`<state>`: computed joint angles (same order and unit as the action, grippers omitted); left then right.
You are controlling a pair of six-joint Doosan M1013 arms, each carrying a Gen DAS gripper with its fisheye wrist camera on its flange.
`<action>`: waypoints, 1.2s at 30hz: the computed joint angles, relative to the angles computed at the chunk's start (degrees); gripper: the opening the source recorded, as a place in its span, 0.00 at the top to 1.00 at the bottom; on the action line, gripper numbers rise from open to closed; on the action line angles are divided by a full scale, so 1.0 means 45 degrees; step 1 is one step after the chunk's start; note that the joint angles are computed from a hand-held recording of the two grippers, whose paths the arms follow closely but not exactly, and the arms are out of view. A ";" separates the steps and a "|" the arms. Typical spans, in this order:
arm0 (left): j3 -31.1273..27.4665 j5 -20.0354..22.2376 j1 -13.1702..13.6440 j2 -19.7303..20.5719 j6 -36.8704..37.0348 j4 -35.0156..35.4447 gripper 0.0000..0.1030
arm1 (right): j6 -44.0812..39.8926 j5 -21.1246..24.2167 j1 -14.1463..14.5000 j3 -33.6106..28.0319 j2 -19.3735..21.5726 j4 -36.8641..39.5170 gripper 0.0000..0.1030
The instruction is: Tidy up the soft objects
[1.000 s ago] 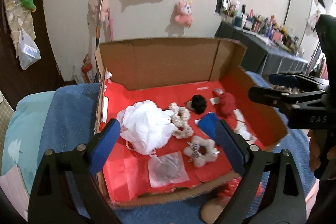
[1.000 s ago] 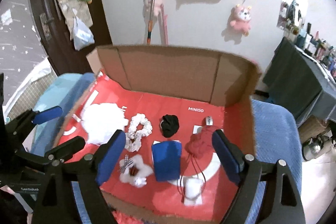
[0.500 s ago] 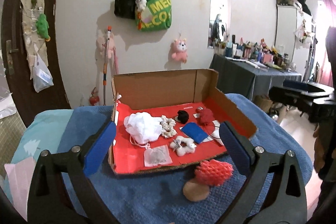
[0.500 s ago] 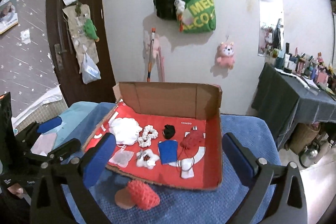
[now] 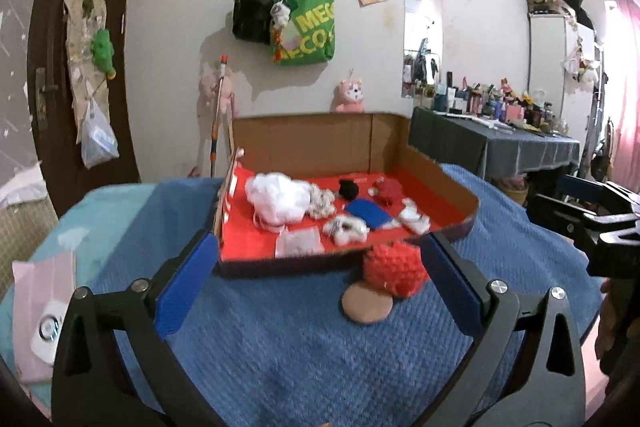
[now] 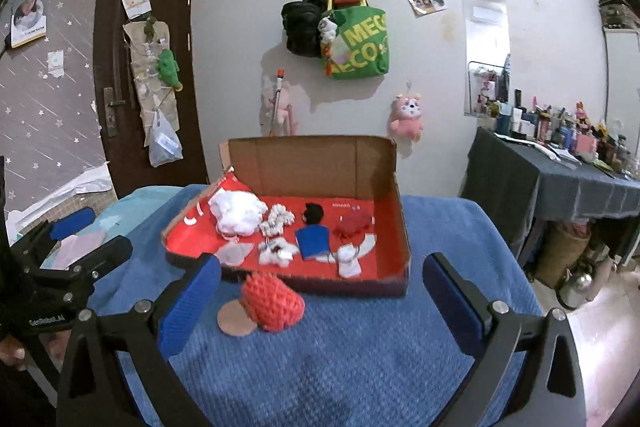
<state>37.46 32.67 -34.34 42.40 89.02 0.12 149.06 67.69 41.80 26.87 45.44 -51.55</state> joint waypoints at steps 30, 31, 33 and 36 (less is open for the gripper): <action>-0.0838 0.2648 -0.0083 0.1200 -0.0695 0.0372 0.00 | 0.1668 0.0331 0.0087 0.1771 0.0196 0.0847 0.00; -0.0902 0.2754 -0.0085 0.1233 -0.0750 0.0404 0.00 | 0.1619 0.0413 0.0083 0.1657 0.0265 0.0839 0.00; -0.0993 0.2867 -0.0087 0.1273 -0.0824 0.0457 0.00 | 0.1390 0.0708 0.0085 0.1372 0.0432 0.0890 0.00; -0.1136 0.3077 -0.0089 0.1346 -0.0846 0.0471 0.00 | 0.1256 0.0908 0.0074 0.1139 0.0575 0.1008 0.00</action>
